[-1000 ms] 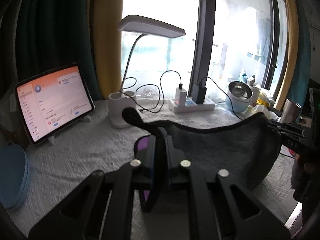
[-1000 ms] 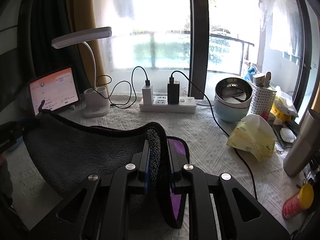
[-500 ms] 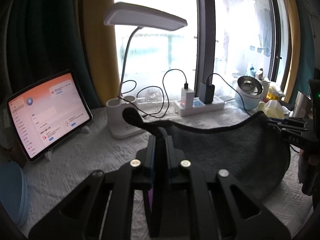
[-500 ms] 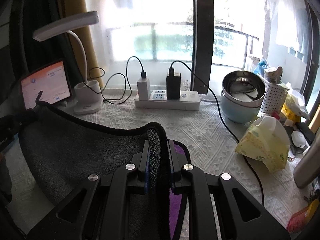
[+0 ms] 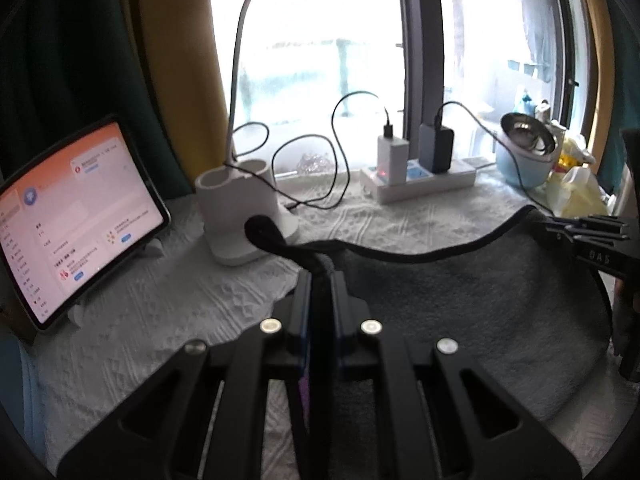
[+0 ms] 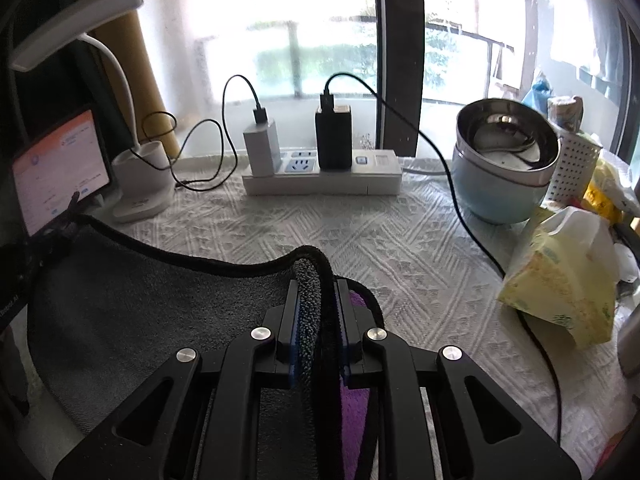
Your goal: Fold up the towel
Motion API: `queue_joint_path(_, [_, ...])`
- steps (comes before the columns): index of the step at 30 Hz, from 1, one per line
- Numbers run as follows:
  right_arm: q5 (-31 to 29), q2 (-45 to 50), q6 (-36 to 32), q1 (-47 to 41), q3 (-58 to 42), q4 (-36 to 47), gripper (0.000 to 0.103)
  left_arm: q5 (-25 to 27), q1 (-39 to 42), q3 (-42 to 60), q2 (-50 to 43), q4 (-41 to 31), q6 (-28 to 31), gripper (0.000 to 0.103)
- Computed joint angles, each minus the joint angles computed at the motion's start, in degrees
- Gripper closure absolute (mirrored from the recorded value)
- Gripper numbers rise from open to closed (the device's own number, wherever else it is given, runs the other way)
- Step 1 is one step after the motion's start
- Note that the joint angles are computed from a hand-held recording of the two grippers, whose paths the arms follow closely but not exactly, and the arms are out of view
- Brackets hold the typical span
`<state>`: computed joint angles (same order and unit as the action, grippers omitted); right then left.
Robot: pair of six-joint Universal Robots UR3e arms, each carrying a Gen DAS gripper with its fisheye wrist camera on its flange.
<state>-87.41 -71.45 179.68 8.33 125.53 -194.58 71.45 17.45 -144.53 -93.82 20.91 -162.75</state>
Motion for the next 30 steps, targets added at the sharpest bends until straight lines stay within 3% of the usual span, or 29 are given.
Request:
queue_joint_path(5, [-1.7, 3.0, 0.9, 0.9, -4.5, 4.2, 0.087, 0.4, 0.0, 2.1, -4.0, -0.2, -1.5, 0.094])
queue_joint_path(16, [-3.8, 6.2, 0.9, 1.3, -8.8, 10.0, 0.086, -0.1, 1.4, 7.1, -5.0, -12.4, -2.6, 0.090])
queue_joint_path(22, [-6.4, 6.5, 1.6, 2.7, -9.7, 10.3, 0.069, -2.3, 3.5, 4.7, -1.2, -13.4, -2.8, 0.081])
queue_joint_path(24, [-7.6, 6.2, 1.7, 3.1, -9.0, 8.7, 0.058, -0.1, 2.9, 4.4, -0.7, -12.4, -3.7, 0.069])
queue_joint_path(25, [-8.1, 5.9, 1.7, 3.2, -8.7, 8.1, 0.047, 0.9, 2.7, 4.0, -0.4, -11.6, -4.1, 0.060])
queue_joint_path(26, [-8.4, 5.7, 1.5, 3.3, -8.3, 7.8, 0.038, 0.7, 3.0, 3.6, 0.0, -11.3, -4.2, 0.040])
queue_joint_path(27, [-9.2, 5.2, 1.5, 3.7, -7.8, 7.1, 0.036, -0.2, 3.9, 2.9, 1.2, -11.7, -4.1, 0.021])
queue_joint_path(30, [-9.7, 3.4, 1.5, 4.0, -6.2, 6.5, 0.035, -2.4, 5.6, 0.9, 4.8, -12.2, -3.7, 0.014])
